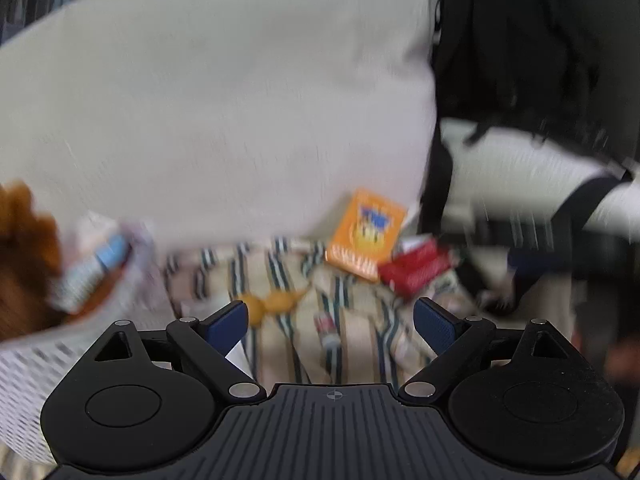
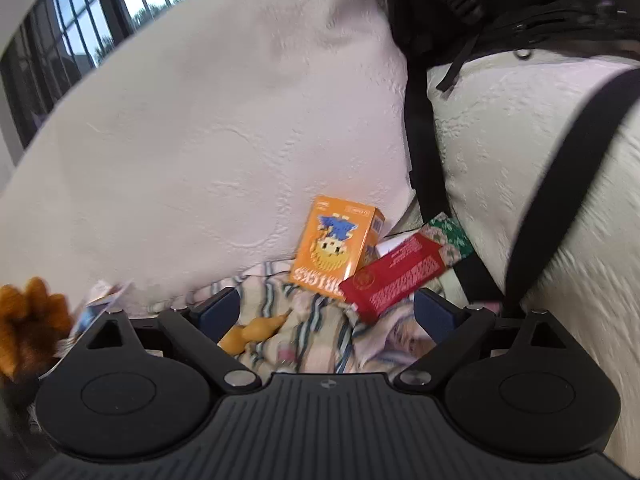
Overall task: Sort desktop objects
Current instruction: 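Grasp the orange BRICKS box with the right gripper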
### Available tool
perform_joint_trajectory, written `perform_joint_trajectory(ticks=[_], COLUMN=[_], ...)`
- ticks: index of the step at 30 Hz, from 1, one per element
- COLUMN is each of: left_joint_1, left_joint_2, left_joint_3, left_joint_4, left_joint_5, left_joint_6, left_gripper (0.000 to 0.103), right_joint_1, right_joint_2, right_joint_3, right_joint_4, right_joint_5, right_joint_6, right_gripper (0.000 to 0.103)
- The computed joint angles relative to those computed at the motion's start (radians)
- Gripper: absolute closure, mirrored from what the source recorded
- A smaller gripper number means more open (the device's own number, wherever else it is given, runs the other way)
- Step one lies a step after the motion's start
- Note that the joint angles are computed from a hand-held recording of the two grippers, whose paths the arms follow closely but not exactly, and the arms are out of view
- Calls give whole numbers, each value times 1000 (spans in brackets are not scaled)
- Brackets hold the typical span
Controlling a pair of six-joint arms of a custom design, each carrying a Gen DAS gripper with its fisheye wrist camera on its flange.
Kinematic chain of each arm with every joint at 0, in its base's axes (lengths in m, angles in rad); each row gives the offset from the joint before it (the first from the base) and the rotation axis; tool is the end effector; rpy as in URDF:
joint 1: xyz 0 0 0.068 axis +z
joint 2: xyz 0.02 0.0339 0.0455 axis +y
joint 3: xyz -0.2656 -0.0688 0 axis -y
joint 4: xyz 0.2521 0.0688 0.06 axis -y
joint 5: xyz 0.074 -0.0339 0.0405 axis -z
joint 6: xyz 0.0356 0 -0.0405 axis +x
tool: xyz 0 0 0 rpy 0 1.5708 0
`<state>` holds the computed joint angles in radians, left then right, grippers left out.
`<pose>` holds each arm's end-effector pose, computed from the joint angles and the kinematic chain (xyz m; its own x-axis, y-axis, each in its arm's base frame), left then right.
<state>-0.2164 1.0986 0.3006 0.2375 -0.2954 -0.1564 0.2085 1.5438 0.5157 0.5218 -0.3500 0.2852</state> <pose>0.2070 -0.0349 0.1540 -0.5074 -0.0410 -0.8608 -0.1159 0.9930 0.0209 0.2796 0.0716 0.1420 -0.5925 0.1448 -0.7924 -0.3346 0.8506 0.4056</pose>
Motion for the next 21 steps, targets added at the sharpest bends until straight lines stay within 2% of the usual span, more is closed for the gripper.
perform_joint_trajectory(ticks=[3,8,10,12,15,16,18,21], left_joint_1=[20,109,138,164,209,225,250,291], left_joint_2=[266,581,655,694,714,726,740,727], left_joint_3=[-34,-23,-11,18,24,32,32,36], left_joint_4=[280,576,636,647,651,650,656,629], left_joint_5=[2,85,120,147,210,229,245,274], left_joint_6=[15,35,57,87,74,73,60,44], left_gripper=[7,7,7,7,7,7,7,7], right_joint_1=[46,97,127,154,194,209,222,188], right_joint_2=[122,405,522,615,743,775,796,675], right_joint_3=[179,591,762,894,1080,1126,1133,897], right_joint_4=[-104,-354,-449,-505,-605,-639,-645,-460], right_joint_5=[43,112,189,238,305,358,420,345], right_joint_6=[10,102,111,110,140,145,130,193], right_gripper=[5,5,5,5,3,3,16,17])
